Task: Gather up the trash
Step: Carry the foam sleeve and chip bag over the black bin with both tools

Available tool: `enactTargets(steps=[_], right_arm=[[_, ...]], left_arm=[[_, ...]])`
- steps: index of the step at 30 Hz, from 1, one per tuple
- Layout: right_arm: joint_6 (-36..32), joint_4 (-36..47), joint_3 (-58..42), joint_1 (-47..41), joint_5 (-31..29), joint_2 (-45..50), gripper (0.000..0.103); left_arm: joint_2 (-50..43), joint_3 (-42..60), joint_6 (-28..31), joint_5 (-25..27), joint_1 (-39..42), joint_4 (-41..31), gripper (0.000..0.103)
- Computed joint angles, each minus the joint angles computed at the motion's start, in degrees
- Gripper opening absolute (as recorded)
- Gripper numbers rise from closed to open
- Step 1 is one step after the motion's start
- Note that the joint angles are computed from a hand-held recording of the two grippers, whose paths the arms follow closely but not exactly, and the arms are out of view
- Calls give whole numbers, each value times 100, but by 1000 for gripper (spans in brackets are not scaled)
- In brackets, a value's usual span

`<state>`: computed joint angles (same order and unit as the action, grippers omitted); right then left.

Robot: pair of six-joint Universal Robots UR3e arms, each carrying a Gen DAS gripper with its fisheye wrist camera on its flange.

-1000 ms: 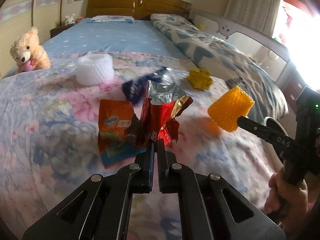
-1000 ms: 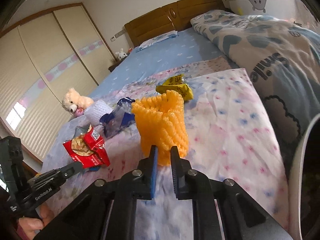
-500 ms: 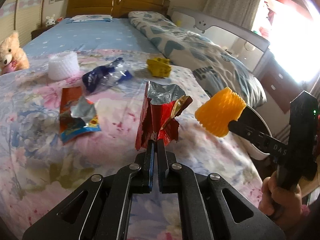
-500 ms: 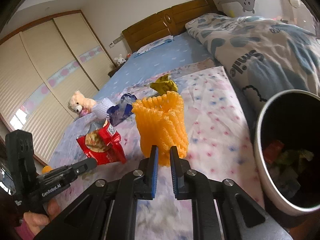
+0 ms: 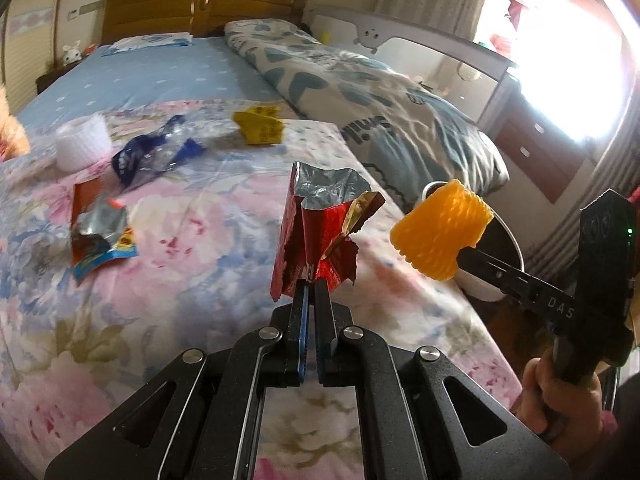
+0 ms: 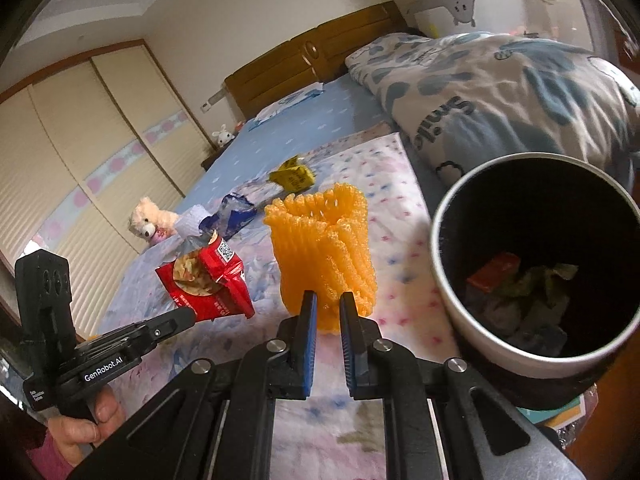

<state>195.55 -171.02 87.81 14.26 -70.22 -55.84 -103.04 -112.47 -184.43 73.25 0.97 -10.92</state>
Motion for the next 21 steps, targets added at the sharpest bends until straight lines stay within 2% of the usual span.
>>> enactTargets(steps=[21], right_arm=[[-62, -610, 1796, -1032, 31, -1338, 11]], left_arm=[[-1120, 1909, -96, 195, -1183, -693, 2]])
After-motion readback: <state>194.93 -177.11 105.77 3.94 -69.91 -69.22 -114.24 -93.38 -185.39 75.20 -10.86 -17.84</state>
